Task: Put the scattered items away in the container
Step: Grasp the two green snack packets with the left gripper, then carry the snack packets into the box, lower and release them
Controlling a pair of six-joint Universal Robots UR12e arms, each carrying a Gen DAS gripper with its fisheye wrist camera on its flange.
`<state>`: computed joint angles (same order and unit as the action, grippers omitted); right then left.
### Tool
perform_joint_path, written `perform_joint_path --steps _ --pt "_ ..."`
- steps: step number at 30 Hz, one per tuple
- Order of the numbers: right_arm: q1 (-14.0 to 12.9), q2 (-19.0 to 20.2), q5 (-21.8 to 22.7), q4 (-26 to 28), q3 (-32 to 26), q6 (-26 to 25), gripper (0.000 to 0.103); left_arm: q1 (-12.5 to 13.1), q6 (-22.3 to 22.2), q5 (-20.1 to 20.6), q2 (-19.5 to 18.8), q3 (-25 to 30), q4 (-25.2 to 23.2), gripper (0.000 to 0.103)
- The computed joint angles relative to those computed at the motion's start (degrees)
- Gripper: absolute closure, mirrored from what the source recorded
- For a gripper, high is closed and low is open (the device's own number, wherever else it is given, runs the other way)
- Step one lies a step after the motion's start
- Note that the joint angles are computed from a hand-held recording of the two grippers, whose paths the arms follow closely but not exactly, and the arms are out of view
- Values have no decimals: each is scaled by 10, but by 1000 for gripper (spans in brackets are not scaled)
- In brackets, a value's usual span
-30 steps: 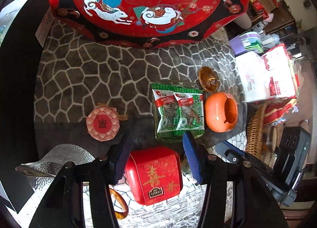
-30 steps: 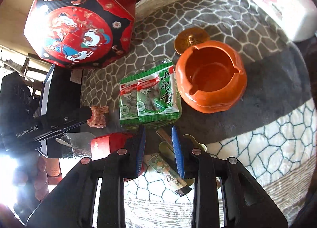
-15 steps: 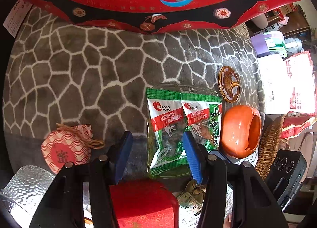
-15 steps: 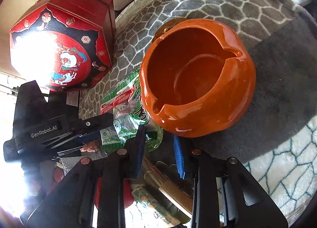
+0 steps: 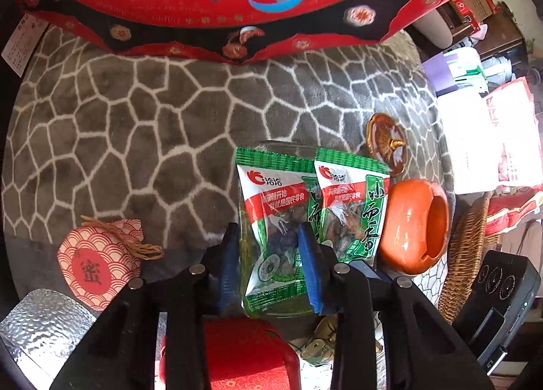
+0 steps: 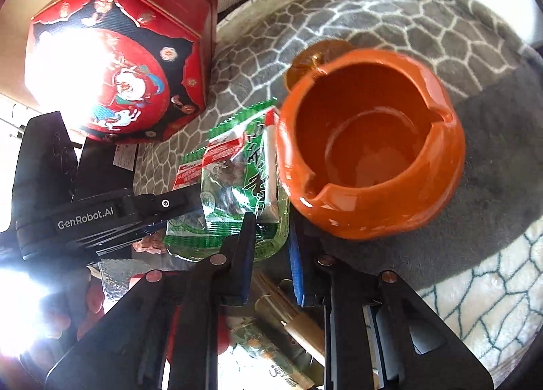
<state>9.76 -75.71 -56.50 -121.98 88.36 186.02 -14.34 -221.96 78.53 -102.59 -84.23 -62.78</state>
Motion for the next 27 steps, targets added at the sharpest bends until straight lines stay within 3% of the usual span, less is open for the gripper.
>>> perform_joint_path --steps 10,17,21,27 --pt "5 -32 1 10 -9 -19 85 1 -5 8 36 -4 1 69" --pt "45 -46 -16 36 -57 -42 85 16 -10 15 93 -27 17 69" --pt "82 -36 -16 44 -92 -37 86 47 -14 10 143 -61 22 69" --pt "150 -2 -13 46 -142 -18 86 118 14 20 221 -109 -5 69"
